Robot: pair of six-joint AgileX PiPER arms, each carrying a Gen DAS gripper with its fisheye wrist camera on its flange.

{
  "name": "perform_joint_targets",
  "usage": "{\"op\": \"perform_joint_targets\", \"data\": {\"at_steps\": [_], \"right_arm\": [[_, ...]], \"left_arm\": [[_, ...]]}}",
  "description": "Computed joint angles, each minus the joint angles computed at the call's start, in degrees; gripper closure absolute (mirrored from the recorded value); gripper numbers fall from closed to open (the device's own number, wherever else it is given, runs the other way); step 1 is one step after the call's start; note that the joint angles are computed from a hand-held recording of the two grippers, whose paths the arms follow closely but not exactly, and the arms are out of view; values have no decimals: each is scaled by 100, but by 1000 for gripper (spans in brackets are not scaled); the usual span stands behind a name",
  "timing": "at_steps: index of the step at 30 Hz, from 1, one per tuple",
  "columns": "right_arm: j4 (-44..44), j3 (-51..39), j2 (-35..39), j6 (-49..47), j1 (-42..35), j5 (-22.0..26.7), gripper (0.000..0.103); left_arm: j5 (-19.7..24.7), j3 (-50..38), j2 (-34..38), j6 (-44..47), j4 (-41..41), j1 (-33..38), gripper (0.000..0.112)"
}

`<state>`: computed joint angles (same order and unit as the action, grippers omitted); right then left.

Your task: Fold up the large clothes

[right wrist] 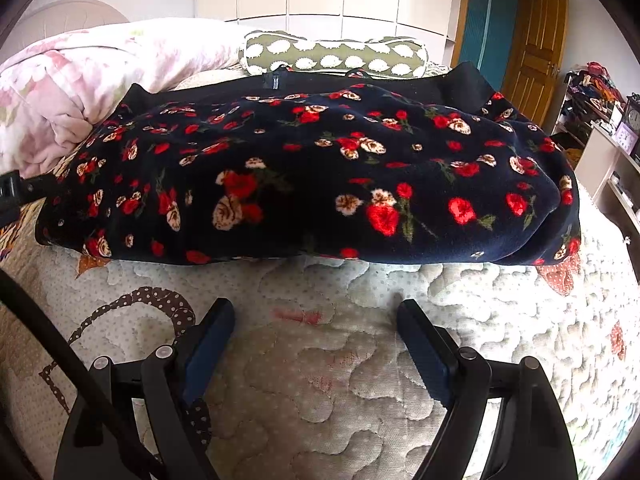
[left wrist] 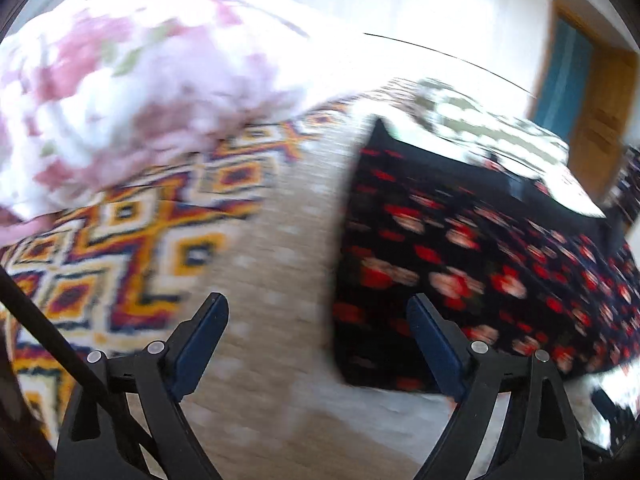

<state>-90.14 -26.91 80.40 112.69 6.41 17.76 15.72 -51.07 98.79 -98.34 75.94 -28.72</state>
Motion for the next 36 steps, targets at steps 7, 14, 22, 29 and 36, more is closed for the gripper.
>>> {"op": "perform_joint_targets", "data": {"at_steps": [7, 14, 22, 29, 36], "right_arm": [[1818, -290, -374, -2322, 429, -244, 25], [2129, -2472, 1409, -3901, 2594, 1575, 26], [1764, -5147, 3604, -5357, 3089, 3276, 29], [1740, -5822, 4087, -5543, 2920, 3284, 32], [1067, -5257, 3914, -4479, 2923, 3050, 32]], "left_arm": [[-170, 244, -243, -388, 341, 889, 22], [-744, 390, -331, 311, -445, 1750, 22], [-771, 417, -369, 689, -822, 2315, 22], [-934, 381, -287, 1731, -1974, 2556, 22], [-813, 401, -300, 764, -844, 2217, 22]]}}
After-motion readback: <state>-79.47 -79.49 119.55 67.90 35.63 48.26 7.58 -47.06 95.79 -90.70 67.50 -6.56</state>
